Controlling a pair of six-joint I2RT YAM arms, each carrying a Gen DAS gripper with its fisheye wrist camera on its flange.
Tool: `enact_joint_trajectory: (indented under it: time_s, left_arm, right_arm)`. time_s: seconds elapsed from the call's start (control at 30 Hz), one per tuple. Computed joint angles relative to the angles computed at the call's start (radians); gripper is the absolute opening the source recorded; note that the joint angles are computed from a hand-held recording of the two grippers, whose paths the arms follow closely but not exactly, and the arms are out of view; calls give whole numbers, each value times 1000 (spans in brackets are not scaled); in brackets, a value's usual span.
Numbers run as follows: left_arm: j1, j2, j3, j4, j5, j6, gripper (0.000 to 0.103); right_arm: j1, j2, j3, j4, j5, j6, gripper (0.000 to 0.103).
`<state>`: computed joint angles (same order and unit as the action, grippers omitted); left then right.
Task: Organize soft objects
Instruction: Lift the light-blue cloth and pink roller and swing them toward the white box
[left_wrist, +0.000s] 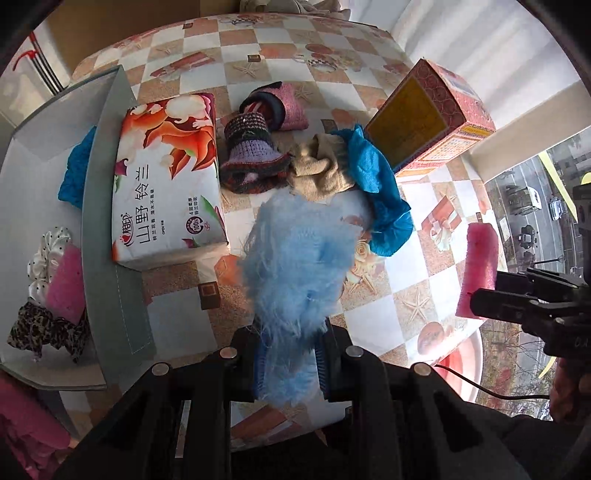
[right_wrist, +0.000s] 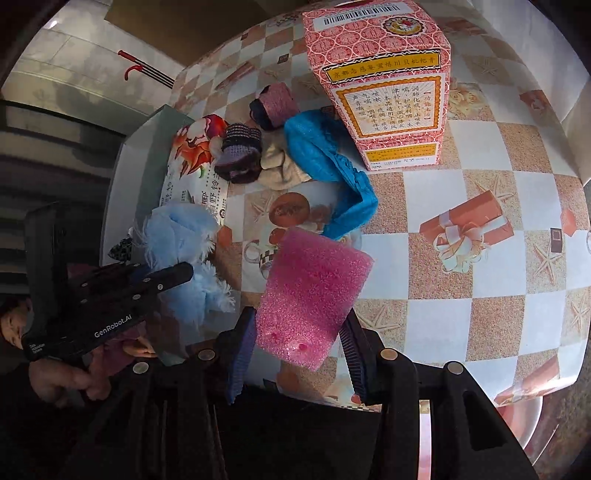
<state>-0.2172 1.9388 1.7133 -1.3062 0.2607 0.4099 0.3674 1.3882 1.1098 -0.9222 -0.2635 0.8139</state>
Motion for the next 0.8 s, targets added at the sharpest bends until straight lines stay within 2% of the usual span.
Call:
enact_joint_trajectory:
  time_s: [0.1, 0.2, 0.37, 0.47, 0.6, 0.7, 0.8]
  left_arm:
    - [18, 89, 122, -46, -36, -72, 24]
    - [21, 42, 159, -33, -63, -73, 25]
    - [-49, -106, 13, 167, -240, -12, 25]
    - [-102, -198, -90, 303, -363, 78, 25]
    - [-158, -282, -187, 488, -529, 198, 25]
    - [-166, -343, -248, 663, -603, 285, 25]
    - [-162, -402, -360, 939, -689, 412, 25]
  right_arm:
    - [-8, 88, 75, -45, 7, -93, 46]
    - [-12, 103, 140, -68, 22, -139, 47]
    - [11, 92, 144, -77, 37, -174, 47]
    - [23, 81, 120, -61, 24, -161, 47]
    - [44, 104, 162, -86, 30, -184, 47]
    - [57, 109, 203, -98, 40, -202, 47]
    - [72, 118, 243, -109, 60, -221, 47]
